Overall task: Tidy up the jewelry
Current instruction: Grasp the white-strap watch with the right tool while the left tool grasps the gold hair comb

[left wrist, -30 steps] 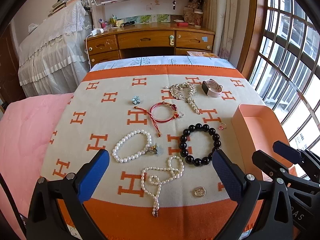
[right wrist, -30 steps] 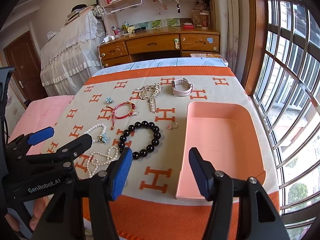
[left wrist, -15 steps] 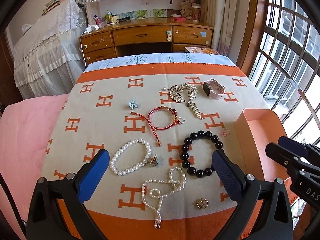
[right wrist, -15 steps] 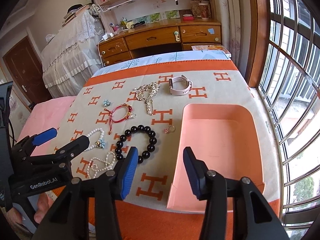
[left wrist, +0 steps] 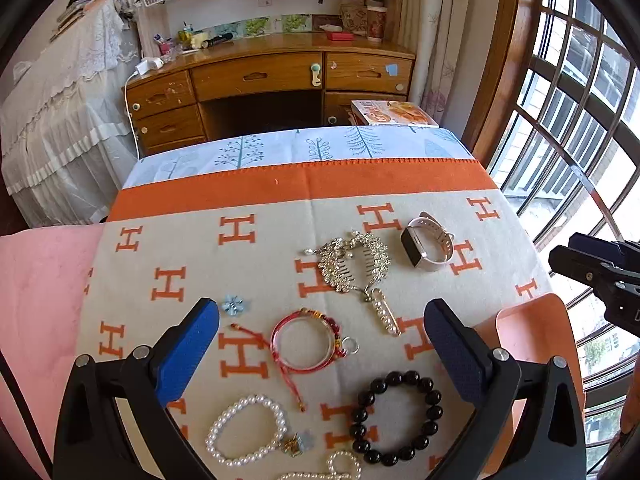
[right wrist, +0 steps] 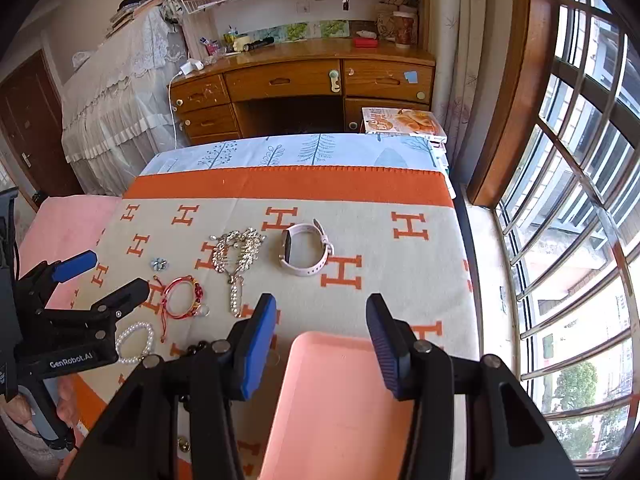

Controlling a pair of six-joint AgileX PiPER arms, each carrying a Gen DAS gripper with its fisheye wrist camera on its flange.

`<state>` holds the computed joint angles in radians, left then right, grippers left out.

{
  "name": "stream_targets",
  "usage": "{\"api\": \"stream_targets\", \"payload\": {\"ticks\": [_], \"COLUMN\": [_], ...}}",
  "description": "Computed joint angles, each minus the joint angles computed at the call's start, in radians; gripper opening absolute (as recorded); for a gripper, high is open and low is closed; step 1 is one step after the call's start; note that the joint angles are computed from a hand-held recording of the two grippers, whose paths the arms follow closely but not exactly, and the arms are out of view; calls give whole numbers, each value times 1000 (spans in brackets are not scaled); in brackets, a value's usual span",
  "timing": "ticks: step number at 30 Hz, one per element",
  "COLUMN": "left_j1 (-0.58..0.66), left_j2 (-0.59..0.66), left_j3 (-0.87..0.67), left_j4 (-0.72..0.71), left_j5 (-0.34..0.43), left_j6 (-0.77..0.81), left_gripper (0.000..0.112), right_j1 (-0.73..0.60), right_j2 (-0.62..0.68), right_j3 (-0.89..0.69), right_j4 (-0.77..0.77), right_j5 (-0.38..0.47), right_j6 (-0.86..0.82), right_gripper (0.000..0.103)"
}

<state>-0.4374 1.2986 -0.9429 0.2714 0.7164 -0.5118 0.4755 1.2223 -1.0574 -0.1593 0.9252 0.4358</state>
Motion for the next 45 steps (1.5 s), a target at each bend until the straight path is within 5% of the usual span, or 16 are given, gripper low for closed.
{"api": "stream_targets", "payload": {"ticks": [4,7,19,24,29,45], "left_j1": [45,76,83,66,56,-3], "left_j2": [177,302,503,532,587,675], "left_j3": [-151,-255,-379,-407,-464,-599], "left_j4": [-94,-197,-265,-247,-258,-210], "left_j5": [5,32,79,100,151,261], "left_j6": [106,205,291,286,286,191], "left_gripper": [101,91,76,72,51,36], "right_j1": [-126,-144,-145,-138,-214,-337], "right_j2": [163,290,620,583,489,359], "right_j3": [-112,-182,-329,-272,-189,-30], "right_j4": [151,191,250,210,288,477], "right_j5": [-4,-2,-1,-44,-73,-114], "right_j6": [-170,-211,-237,-214,-276,-453], "right_gripper": [47,46,13,9,9,9]}}
